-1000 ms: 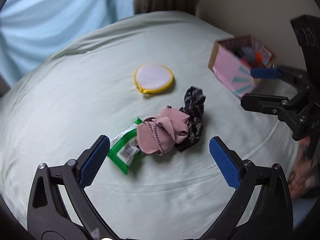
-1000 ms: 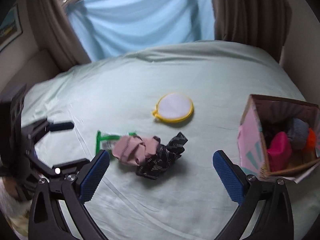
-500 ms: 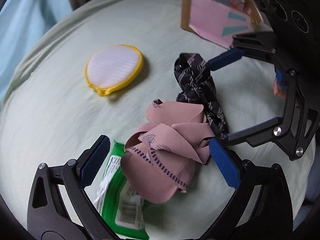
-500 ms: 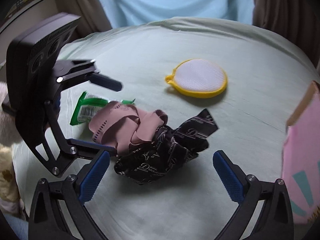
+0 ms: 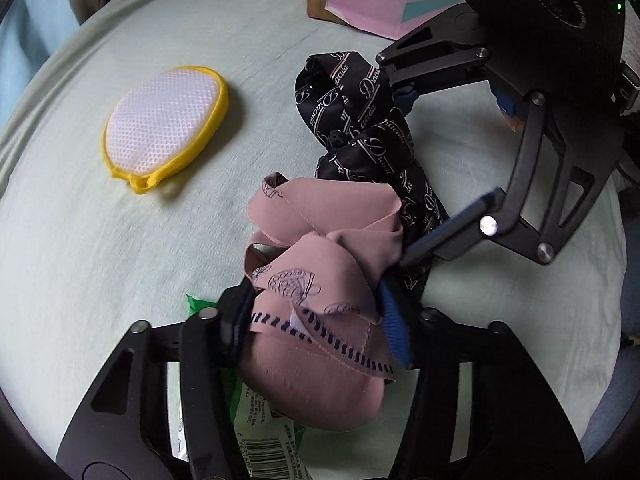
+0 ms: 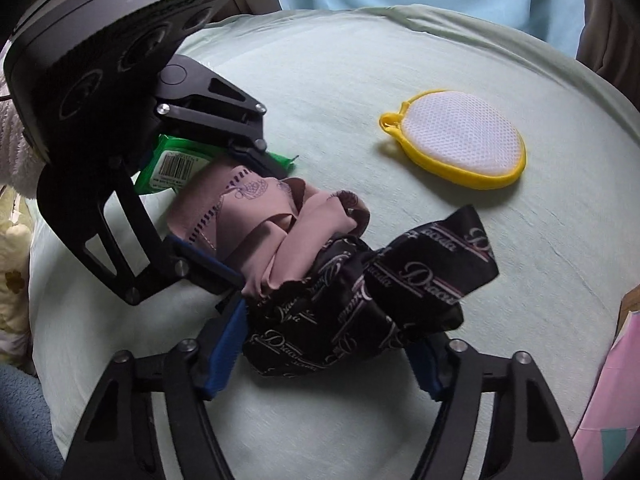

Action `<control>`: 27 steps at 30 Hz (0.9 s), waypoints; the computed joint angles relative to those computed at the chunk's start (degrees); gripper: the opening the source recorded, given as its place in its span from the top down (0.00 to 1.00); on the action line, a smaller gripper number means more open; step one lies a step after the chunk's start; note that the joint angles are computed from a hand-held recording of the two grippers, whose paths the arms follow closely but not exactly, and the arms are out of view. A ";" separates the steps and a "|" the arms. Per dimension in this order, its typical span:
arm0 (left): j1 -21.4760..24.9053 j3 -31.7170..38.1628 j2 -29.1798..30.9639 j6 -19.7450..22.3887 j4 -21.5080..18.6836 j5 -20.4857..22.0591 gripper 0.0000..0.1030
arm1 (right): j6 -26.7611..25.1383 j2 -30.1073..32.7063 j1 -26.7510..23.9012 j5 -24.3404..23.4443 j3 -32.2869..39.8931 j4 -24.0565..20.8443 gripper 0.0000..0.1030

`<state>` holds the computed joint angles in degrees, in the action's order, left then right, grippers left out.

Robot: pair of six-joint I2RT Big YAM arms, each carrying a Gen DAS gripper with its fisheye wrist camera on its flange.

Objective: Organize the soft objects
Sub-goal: 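Grasp the pink fabric with the left tool while the right tool grasps the black scrunchie, then lift the pink fabric and black scrunchie and carry both over the box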

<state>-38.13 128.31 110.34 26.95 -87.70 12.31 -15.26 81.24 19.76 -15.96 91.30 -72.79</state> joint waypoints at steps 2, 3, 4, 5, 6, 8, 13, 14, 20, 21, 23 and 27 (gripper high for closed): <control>-0.05 0.27 0.05 -0.73 -0.18 -0.14 0.61 | -0.16 0.01 -0.08 -0.03 0.44 -0.97 0.46; -0.14 0.31 0.04 -1.15 -0.14 -0.32 0.63 | -0.39 0.16 -0.26 -0.02 0.73 -1.27 0.49; -0.26 0.28 -0.05 -1.61 -0.01 -0.63 0.65 | -0.42 0.09 -0.19 0.10 0.84 -1.52 0.51; -0.30 0.24 -0.10 -1.90 0.05 -0.87 0.65 | -0.49 0.04 -0.09 0.34 1.06 -1.92 0.53; -0.41 0.29 -0.18 -2.24 0.06 -1.17 0.67 | -0.43 -0.06 0.02 0.59 1.10 -2.01 0.54; -0.68 -0.01 -0.65 -2.95 0.25 -1.70 0.69 | 0.00 -0.49 0.25 0.98 1.12 -2.29 0.57; -0.66 -0.51 -2.23 -4.64 0.20 -2.03 0.70 | 0.59 -2.86 -0.24 0.65 -0.14 -2.21 0.59; -0.77 -0.62 -2.59 -4.88 0.42 -2.39 0.70 | 0.73 -3.25 -0.15 0.75 -0.18 -2.26 0.60; -1.43 -4.06 -7.10 -6.61 1.28 -3.91 0.70 | 2.21 -5.01 0.63 1.74 0.20 -2.16 0.61; -1.62 -4.00 -7.59 -7.07 1.12 -4.18 0.70 | 2.48 -5.59 0.76 1.93 0.28 -2.43 0.61; -1.93 -3.57 -8.60 -7.83 0.25 -4.95 0.70 | 2.60 -6.13 0.91 2.31 1.34 -3.43 0.61; -2.09 1.28 -8.47 -10.16 -3.09 -6.67 0.71 | 3.43 -8.00 0.99 3.89 2.97 -5.83 0.63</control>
